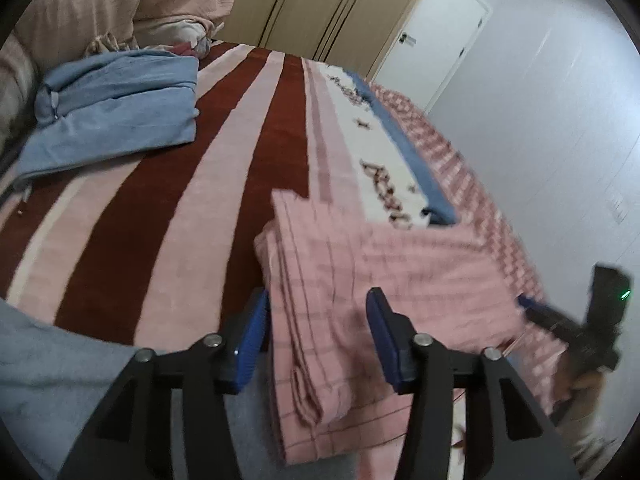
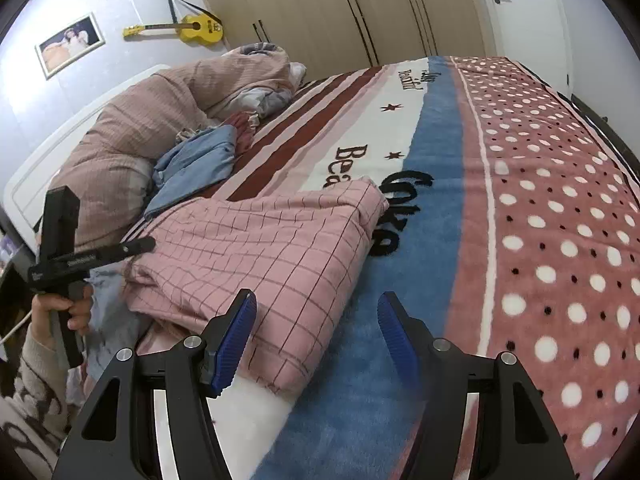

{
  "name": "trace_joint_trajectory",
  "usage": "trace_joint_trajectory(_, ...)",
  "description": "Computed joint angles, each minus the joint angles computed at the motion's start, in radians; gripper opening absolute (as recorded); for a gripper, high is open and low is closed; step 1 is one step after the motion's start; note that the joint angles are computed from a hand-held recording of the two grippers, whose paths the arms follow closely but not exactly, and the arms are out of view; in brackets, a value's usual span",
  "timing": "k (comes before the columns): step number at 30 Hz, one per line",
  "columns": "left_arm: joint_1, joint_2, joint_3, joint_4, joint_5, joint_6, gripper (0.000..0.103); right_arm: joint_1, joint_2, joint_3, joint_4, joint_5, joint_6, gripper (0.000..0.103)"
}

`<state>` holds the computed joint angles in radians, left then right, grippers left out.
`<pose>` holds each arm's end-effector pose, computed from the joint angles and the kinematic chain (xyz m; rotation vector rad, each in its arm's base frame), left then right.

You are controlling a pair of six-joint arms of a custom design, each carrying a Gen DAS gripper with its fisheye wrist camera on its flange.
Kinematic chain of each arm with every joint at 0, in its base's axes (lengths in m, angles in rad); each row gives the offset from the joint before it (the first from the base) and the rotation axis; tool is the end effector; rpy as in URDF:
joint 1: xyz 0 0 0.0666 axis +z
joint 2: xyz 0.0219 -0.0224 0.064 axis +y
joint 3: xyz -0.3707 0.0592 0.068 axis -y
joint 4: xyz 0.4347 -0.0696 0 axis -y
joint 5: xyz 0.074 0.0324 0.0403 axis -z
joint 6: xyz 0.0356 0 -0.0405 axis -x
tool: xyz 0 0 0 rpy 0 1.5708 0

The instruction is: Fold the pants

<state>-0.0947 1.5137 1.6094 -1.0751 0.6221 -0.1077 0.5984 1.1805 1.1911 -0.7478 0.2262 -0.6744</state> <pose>0.5541 -0.0739 0.4606 0.4848 2.4060 -0.7804 0.3838 0.2515 0.4307 0.2043 2.3087 0.3976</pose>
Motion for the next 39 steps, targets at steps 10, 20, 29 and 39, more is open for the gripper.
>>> trace_joint_trajectory(10,-0.008,0.114,0.114,-0.172,0.050,-0.040,0.059,-0.065,0.079,0.057,-0.010,-0.154,-0.043,0.068)
trace_joint_trajectory(20,-0.020,0.171,0.128,-0.207,0.131,-0.020,0.041,-0.085,0.136,0.035,0.071,-0.319,-0.078,0.050)
trace_joint_trajectory(29,-0.051,0.077,0.088,-0.117,0.036,-0.088,0.021,-0.028,0.136,0.081,0.042,-0.174,-0.010,0.022)
trace_joint_trajectory(39,-0.018,0.001,0.122,-0.141,0.053,-0.142,0.020,0.039,0.099,0.146,-0.007,-0.085,-0.044,0.022)
